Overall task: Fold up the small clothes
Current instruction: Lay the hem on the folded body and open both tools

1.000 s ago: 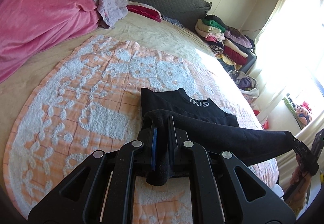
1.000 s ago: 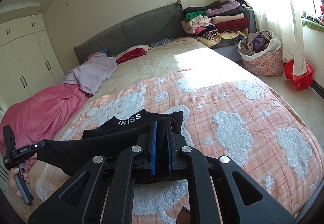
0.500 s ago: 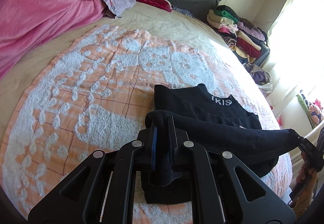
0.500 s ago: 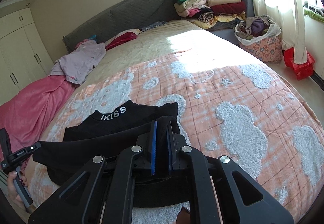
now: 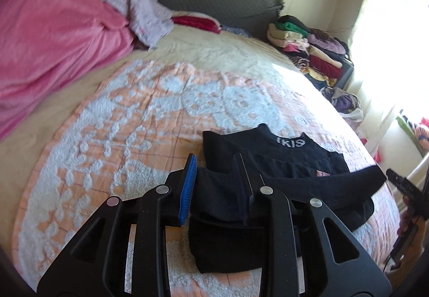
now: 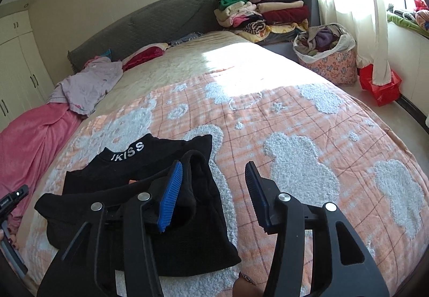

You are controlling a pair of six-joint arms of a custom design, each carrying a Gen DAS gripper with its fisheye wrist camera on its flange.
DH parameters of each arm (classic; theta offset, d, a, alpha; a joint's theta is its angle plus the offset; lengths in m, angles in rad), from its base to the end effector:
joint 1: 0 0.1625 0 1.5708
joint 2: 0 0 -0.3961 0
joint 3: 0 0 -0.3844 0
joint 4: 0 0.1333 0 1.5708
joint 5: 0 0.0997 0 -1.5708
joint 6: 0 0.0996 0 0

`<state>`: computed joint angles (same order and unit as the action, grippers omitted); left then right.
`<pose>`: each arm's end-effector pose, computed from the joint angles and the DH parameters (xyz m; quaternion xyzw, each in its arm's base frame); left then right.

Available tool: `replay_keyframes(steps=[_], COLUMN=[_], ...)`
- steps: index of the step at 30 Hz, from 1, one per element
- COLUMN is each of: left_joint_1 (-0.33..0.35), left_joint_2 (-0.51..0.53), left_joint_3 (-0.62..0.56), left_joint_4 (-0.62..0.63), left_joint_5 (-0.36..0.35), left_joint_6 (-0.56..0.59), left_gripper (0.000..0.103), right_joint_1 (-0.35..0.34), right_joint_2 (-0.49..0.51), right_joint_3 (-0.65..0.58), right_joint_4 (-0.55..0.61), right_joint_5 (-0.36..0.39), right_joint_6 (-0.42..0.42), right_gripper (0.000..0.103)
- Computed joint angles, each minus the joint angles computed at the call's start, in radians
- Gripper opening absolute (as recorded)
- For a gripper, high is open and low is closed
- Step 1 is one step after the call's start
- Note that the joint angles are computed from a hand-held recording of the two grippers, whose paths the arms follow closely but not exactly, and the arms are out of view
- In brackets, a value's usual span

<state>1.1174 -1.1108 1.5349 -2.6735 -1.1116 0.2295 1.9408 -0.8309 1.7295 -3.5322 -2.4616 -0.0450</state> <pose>-0.1295 -0.6709 0.3523 0.2361 0.8906 -0.3460 0.1771 0.2725 -0.5482 0.2109 -0.0534 -0.8063 0.5114 0.2925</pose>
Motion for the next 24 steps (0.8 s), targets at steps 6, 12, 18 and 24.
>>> replay_keyframes(steps=[6,12,18,24], left_joint_1=[-0.037,-0.050,-0.056,-0.058], left_joint_2=[-0.040,-0.042,-0.036,-0.026], left_joint_3=[0.097,0.161,0.195,0.214], left_joint_4=[0.010,0.060,0.095,0.069], left_joint_5=[-0.027,-0.019,0.007,0.045], left_joint_6=[0.064,0.101,0.123,0.138], left_gripper=[0.020,0.020,0.020,0.020], right_joint_1=[0.050,0.072,0.079,0.064], right_joint_2=[0.010,0.037,0.083,0.104], right_joint_3=[0.028,0.024,0.009,-0.002], right_joint_4=[-0.076,0.031,0.103,0.174], right_joint_5=[0.022,0.061,0.079,0.102], right_joint_6=[-0.048,-0.057,-0.076,-0.049], right_gripper=[0.046,0.031,0.031,0.031])
